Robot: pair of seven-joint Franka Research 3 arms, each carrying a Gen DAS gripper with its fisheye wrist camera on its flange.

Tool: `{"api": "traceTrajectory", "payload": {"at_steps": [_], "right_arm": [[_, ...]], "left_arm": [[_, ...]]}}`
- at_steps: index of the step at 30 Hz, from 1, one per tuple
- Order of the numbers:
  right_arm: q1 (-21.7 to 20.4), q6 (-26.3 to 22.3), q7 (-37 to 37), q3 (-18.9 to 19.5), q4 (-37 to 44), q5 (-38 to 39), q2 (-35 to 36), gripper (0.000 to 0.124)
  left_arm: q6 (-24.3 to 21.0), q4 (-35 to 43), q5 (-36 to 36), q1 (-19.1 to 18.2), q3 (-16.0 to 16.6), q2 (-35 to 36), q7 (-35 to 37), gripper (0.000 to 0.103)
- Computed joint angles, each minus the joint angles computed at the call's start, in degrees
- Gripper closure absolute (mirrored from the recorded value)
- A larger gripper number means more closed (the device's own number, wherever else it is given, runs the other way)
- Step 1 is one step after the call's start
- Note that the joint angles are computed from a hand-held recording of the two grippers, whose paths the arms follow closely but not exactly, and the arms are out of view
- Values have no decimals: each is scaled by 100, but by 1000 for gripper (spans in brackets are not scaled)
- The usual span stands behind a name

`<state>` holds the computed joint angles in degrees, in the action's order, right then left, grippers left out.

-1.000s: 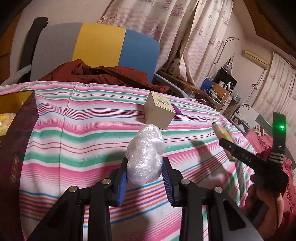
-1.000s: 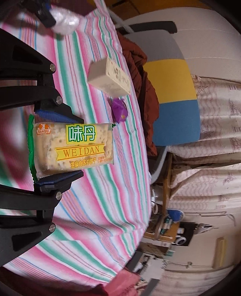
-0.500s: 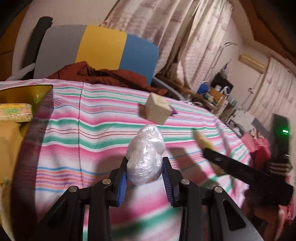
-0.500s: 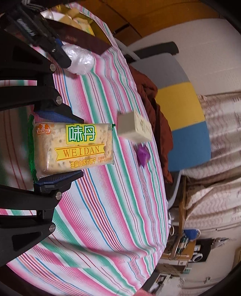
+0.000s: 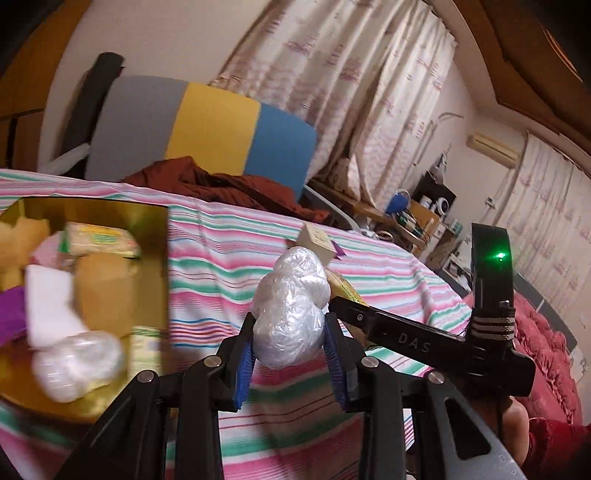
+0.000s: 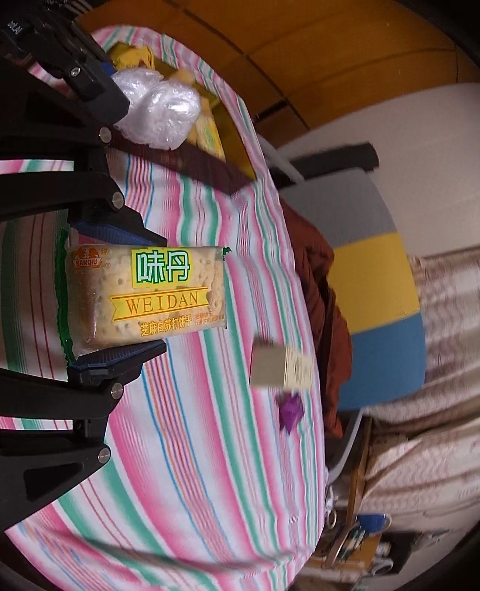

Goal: Organize objects
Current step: 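Carry the bubble-wrapped item and WEIDAN packet with both tools over the gold tin, then open the right tool to drop the WEIDAN packet while the left tool drops the bubble-wrapped item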

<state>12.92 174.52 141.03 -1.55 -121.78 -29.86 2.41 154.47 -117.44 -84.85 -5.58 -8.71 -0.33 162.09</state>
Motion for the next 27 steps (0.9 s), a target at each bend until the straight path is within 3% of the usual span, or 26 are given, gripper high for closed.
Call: {"api": "traceTrajectory", "payload": {"at_steps": [4, 8, 13, 15, 23, 27], "right_arm": [[123, 140, -592, 167, 163, 647, 119, 75], [233, 169, -1682, 431, 484, 1779, 341, 75], [97, 35, -3111, 1026, 1290, 3267, 901, 75], [177, -48, -3343, 1057, 1627, 3533, 1129, 75], [982, -823, -3288, 374, 3350, 3724, 2259, 74], [1322, -1284, -2833, -88, 4101, 3410, 2755, 68]], "left_arm": [[105, -114, -27, 126, 135, -164, -90, 69], [387, -184, 5, 265, 272, -233, -219, 69], [755, -172, 258, 453, 381, -143, -613, 69], [867, -154, 407, 526, 403, -74, -789, 69], [1112, -179, 1436, 748, 357, 193, -1657, 69], [1057, -185, 1991, 853, 295, 299, -2161, 69]]}}
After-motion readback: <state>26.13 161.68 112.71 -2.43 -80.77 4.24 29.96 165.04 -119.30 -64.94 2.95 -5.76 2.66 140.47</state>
